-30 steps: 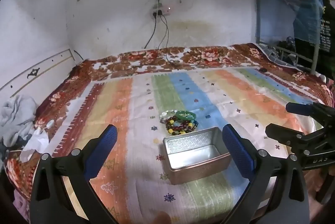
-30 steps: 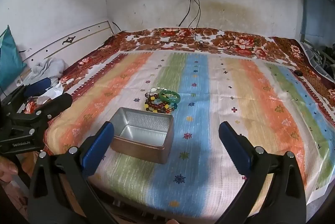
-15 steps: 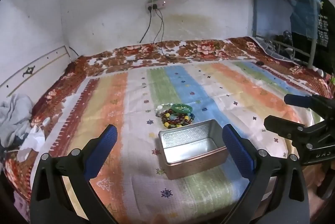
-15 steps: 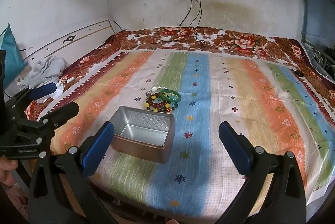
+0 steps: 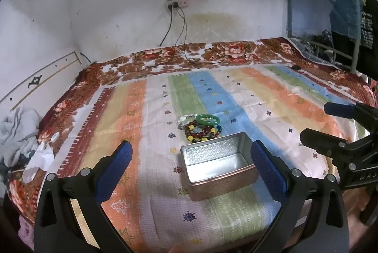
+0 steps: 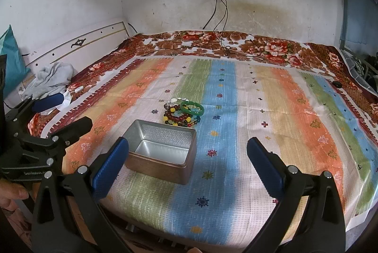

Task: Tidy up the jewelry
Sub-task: 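Move both grippers toward the bracelet pile beside the silver tin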

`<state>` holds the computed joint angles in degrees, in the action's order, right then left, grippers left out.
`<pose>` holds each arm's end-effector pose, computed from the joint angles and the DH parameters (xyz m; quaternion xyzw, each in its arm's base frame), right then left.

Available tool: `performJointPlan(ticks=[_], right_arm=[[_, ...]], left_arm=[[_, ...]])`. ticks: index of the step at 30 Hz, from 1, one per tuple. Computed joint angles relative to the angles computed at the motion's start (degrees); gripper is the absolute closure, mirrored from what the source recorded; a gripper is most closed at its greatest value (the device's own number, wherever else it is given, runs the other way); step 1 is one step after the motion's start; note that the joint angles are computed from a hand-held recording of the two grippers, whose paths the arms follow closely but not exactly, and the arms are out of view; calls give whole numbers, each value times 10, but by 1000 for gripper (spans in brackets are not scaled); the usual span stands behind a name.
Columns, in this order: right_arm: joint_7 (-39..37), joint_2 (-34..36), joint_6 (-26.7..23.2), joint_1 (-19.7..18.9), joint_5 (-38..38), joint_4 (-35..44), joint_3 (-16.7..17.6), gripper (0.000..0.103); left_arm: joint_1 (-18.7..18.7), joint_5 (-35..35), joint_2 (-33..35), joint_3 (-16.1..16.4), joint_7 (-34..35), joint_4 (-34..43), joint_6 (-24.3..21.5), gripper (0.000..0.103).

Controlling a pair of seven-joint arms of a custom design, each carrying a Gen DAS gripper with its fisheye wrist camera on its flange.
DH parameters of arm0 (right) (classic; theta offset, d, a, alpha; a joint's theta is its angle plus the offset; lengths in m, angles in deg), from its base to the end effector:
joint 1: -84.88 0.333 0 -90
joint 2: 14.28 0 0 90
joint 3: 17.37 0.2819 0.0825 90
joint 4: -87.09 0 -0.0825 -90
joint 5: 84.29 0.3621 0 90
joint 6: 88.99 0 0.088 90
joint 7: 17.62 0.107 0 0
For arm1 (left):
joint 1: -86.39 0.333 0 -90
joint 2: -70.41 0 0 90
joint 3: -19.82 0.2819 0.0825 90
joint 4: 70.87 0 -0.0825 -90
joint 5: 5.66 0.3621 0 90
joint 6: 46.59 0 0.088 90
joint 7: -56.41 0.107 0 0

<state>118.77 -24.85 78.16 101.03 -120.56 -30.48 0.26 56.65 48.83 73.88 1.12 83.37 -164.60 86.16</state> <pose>0.4177 0.3385 0.6029 -0.6991 0.4891 -0.2740 0.4438 0.4158 -0.4370 0.6194 -0.5567 0.6701 -0.3456 0.3489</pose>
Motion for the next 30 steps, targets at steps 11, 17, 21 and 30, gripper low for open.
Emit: performJointPlan(ticks=[11, 17, 21, 30], right_arm=[[0, 0, 1, 1, -1, -1, -1, 5], [-2, 0, 0, 1, 0, -1, -1, 5], [-2, 0, -1, 1, 0, -1, -1, 5], [-2, 2, -2, 2, -1, 1, -1, 5]], left_arm=[[0, 10, -3, -1, -2, -9, 19, 5], [-1, 4, 0, -1, -2, -5, 9, 5], [5, -18, -5, 2, 2, -13, 21, 5], [10, -16, -3, 1, -16, -12, 8, 6]])
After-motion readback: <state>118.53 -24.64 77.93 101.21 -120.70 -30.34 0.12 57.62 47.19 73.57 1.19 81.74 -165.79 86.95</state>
